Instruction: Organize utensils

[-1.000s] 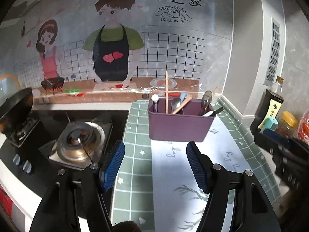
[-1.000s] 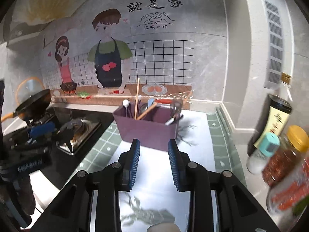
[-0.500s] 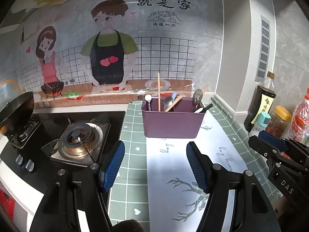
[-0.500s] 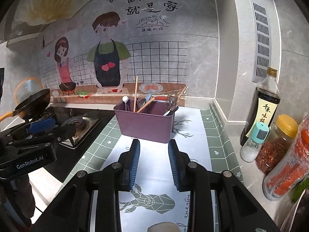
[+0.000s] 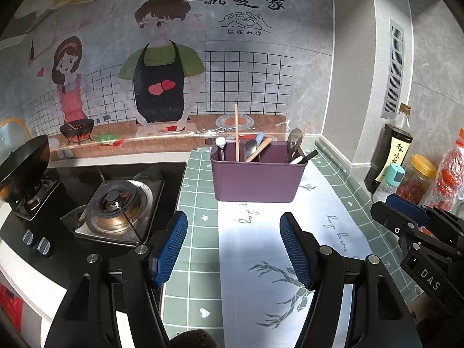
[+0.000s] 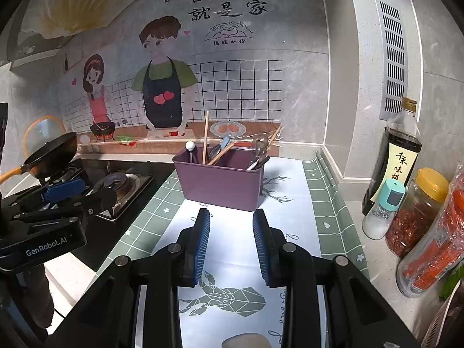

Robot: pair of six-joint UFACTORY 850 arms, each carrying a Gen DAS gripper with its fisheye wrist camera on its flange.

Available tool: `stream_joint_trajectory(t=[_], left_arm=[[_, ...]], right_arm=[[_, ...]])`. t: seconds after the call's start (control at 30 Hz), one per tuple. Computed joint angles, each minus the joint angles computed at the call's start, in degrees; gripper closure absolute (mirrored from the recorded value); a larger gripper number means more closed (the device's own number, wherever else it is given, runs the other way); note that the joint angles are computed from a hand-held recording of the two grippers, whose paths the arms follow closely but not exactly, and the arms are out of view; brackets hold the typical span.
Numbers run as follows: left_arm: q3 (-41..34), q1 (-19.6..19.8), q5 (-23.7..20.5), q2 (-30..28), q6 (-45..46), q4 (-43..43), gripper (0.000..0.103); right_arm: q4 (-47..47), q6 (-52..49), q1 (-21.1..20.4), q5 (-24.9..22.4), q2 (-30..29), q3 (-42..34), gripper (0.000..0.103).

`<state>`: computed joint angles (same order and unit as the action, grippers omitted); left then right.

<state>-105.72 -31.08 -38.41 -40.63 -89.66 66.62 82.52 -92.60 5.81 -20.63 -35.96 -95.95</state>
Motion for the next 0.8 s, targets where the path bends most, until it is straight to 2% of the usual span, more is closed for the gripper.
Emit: stream_joint_trajectory(t=[0.8], left_arm=[[-0.41, 0.28, 0.74, -0.50, 1.41, -1.95, 0.037]], right_arm=[[-0.82, 1.10, 0.05, 0.21, -0.49, -0.38, 0.074]])
